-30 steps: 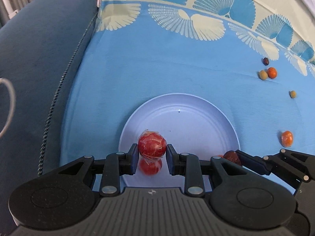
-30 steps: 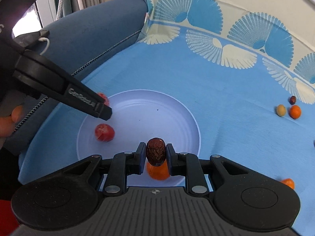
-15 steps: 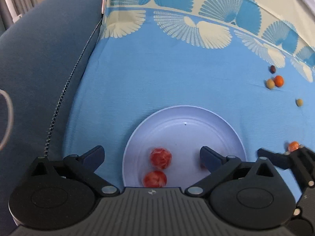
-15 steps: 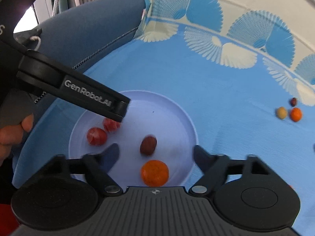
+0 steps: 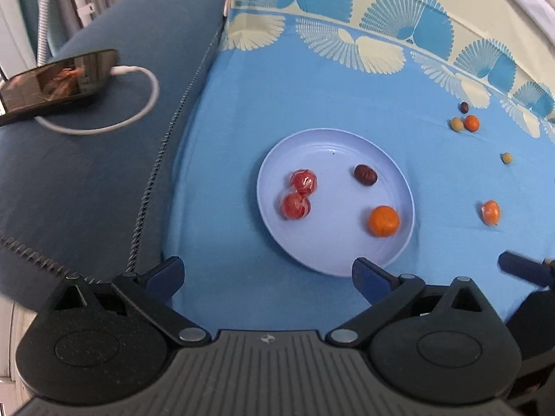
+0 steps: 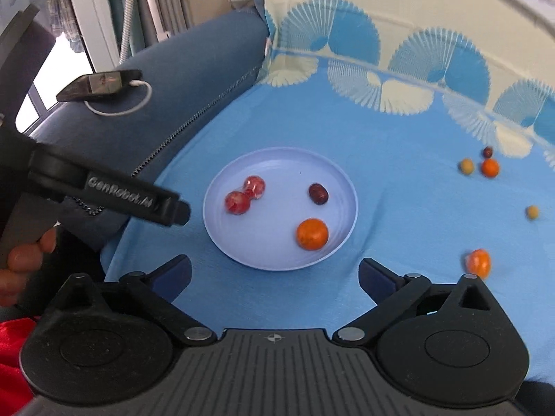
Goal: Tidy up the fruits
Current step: 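Carry both fruits over the white plate and release them, then withdraw both tools from the plate toward the remaining fruits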
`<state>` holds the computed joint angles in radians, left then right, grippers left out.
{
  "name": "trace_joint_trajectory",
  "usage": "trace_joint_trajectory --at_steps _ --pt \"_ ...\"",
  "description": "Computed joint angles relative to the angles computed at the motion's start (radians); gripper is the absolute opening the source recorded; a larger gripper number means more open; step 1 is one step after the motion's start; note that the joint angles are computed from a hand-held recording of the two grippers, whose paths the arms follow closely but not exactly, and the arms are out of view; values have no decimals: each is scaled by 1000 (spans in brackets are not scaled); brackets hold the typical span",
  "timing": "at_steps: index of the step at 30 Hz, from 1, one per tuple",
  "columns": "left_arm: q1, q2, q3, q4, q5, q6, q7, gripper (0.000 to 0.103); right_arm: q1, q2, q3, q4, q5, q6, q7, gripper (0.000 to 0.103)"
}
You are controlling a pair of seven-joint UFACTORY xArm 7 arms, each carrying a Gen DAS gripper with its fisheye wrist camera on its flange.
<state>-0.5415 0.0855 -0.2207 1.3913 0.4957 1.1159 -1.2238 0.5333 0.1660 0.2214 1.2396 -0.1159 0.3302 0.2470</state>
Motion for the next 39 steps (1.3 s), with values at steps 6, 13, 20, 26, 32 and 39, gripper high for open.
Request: trace_joint_trajectory --at_steps 6,13,20,26,32,39 --pt "-28 -48 -30 -12 54 33 -51 103 17 -109 -24 -105 -162 -68 171 102" --pt "-58 -51 -61 18 109 76 -71 103 -31 -206 18 -208 -270 -119 271 102" --pt "-78 -54 -71 33 130 107 -92 103 -77 -253 55 -250 -306 -149 312 102" --pt "-88 -52 -73 46 140 123 -93 103 -102 -269 82 -259 -333 -160 335 102" --pt "-98 -50 -75 57 152 136 -92 103 -115 -279 92 -265 -350 -164 353 102" --pt "-98 -51 -74 56 144 137 -87 103 -122 -278 103 -259 -367 -148 376 102"
